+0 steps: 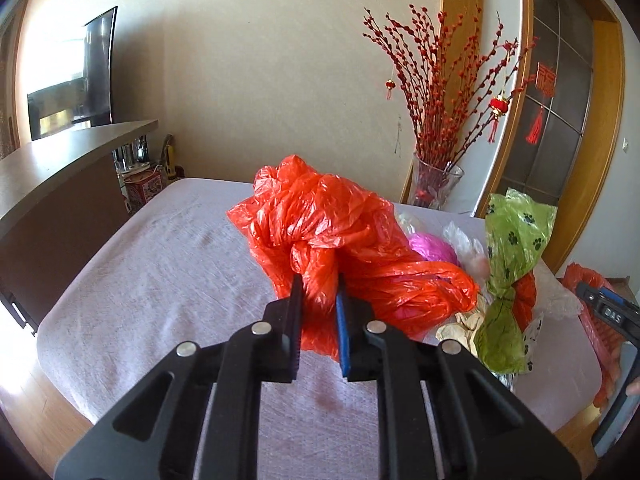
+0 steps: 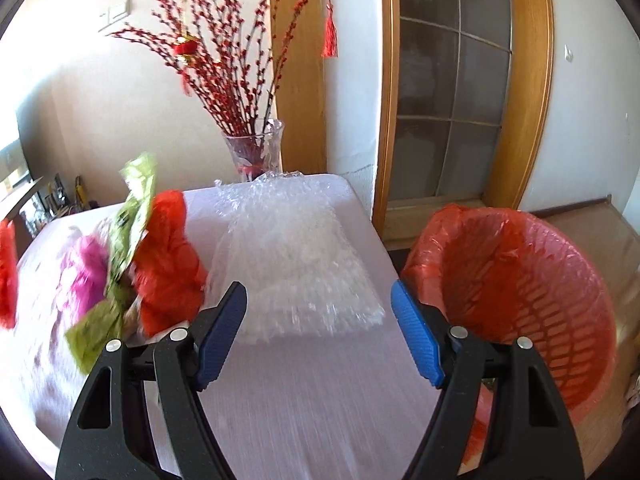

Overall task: Collect trash
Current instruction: 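Grasp the orange-red bag with the left tool while the right grasps bubble wrap, then drop the bubble wrap and orange-red bag into the wastebasket, opening both tools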

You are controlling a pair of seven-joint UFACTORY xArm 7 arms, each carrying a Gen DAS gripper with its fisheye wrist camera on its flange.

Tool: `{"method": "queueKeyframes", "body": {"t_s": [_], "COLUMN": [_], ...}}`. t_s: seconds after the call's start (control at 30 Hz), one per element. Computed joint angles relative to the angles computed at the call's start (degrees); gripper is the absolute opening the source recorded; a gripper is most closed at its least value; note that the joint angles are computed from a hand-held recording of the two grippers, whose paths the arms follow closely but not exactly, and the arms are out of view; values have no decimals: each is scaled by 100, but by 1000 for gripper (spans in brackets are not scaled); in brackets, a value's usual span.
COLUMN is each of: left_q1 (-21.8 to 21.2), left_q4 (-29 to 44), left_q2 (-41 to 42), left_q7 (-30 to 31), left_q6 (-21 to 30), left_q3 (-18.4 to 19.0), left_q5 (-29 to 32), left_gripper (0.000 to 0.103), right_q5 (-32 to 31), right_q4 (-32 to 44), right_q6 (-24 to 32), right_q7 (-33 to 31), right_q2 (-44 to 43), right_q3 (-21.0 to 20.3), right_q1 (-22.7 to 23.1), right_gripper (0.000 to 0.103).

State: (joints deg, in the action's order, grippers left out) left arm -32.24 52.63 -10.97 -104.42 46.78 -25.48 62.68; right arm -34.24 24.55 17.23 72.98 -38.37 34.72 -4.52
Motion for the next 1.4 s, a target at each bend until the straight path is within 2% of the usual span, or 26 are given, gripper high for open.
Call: {"method": "queueKeyframes", "body": {"t_s": [0.13, 0.23, 0.37, 0.4, 0.47, 0.5, 0.53, 0.57, 0.6, 0.63, 0.7, 0.83, 0.97, 1.2, 1.23, 1.4], "left_q1": [44, 83, 136, 146, 155, 155, 152, 150, 144, 129, 100, 24, -104, -584, -684, -1158], "left_q4": [-7, -36, -15, -4, 10, 16, 20, 32, 56, 79, 125, 265, 498, 1230, 1387, 2049], "left_q2": [-54, -83, -53, -33, 3, 18, 34, 55, 80, 98, 129, 200, 384, 1021, 1156, 1735], "left_q7": [59, 70, 130, 135, 137, 135, 127, 124, 128, 131, 143, 205, 275, 453, 503, 775], "left_q6": [21, -9, -23, -34, -56, -66, -80, -99, -100, -90, -103, -114, -125, -186, -210, -386], "left_q3": [32, 48, 60, 66, 80, 87, 92, 98, 100, 97, 98, 81, 63, 154, 178, 399], "left_q5": [-17, -28, -78, -77, -89, -94, -94, -93, -85, -80, -45, 60, 209, 585, 656, 860], "left_gripper": [15, 15, 15, 15, 15, 15, 15, 15, 15, 15, 15, 15, 15, 15, 15, 15], "right_q5": [-89, -343, -571, -550, -723, -729, -750, -792, -827, -858, -879, -679, -308, 452, 487, 941], "right_q4": [425, 718, 952, 969, 881, 829, 783, 762, 791, 792, 715, 253, -204, -940, -952, -1281], "right_q6": [57, 295, 588, 608, 454, 367, 314, 302, 306, 313, 275, -89, -80, 381, 330, 963], "right_q7": [-40, -9, -93, -195, -14, -17, -40, -55, -78, -88, -111, -108, -306, -785, -802, -1122], "right_q2": [786, 1352, 1876, 1996, 1975, 1949, 1906, 1879, 1905, 1909, 1836, 1313, 482, -1220, -1263, -2367], "right_q3": [-6, -46, -273, -377, -500, -617, -723, -808, -897, -974, -1139, -1360, -1324, -1473, -1420, -1409], "right_q1": [-248, -254, 46, 174, 278, 384, 498, 600, 689, 781, 920, 1007, 991, 1317, 1210, 1389], "right_gripper": [86, 87, 86, 79, 73, 66, 54, 45, 28, 14, 8, 6, 6, 6, 6, 6]}}
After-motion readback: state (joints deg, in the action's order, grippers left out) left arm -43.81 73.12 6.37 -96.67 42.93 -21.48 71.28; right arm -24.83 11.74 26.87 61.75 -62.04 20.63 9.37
